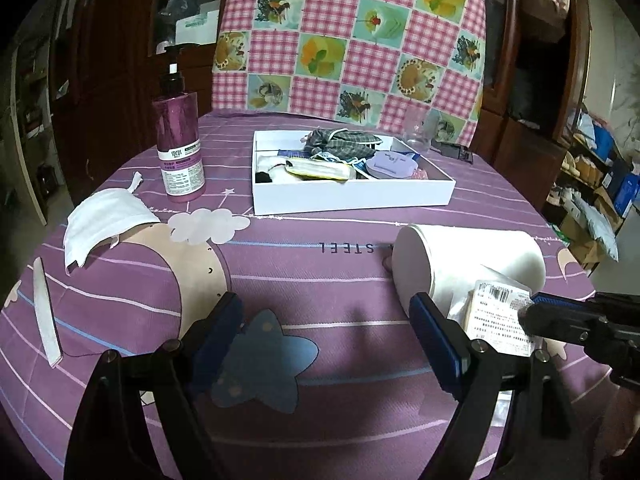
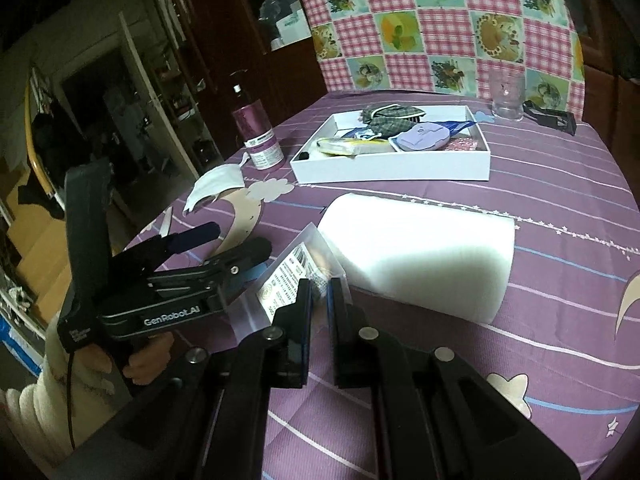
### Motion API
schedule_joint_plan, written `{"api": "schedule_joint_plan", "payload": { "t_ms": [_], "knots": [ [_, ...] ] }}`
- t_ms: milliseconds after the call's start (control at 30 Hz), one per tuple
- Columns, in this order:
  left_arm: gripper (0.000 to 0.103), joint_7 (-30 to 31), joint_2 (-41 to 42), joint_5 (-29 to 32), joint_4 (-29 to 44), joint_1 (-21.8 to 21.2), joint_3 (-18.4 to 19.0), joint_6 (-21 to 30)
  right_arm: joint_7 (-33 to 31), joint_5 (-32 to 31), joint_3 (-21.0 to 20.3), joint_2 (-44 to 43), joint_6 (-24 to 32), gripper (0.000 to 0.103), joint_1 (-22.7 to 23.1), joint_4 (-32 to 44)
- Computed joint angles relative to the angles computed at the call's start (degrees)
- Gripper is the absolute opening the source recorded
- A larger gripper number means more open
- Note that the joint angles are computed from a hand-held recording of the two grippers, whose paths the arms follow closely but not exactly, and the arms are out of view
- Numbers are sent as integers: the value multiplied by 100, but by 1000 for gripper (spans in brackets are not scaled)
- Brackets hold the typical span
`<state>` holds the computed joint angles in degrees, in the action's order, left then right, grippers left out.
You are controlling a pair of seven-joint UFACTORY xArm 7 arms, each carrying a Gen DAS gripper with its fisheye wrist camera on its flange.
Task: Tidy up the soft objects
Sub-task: 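Carry the plastic bag into the white box and open the right gripper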
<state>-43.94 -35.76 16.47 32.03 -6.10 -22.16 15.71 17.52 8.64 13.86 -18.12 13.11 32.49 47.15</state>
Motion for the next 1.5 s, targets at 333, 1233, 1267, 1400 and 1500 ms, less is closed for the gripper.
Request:
{"api": "schedule_joint_plan", "payload": {
  "t_ms": [333,1233,1267,1400,1500],
  "knots": [
    [85,-169,-43,112,47,174,-133,-3,117,258,-165,44,-229,9,117,-21],
    [86,-80,2192,1223,2710,129,236,494,1905,-582,-294,2056,610,9,-1081,2794],
    [86,-64,2313,1214,2774,51,326,460,2010,-613,-326,2179,607,9,-1086,2899],
    [86,-995,2839,2022,3121,160,397,205,2721,-1168,-544,2746,690,9,-996,3434],
    [86,-1326,3081,2485,3364,65,544,276,2644,-907,-480,3099,597,12,-1069,3700]
  ]
}}
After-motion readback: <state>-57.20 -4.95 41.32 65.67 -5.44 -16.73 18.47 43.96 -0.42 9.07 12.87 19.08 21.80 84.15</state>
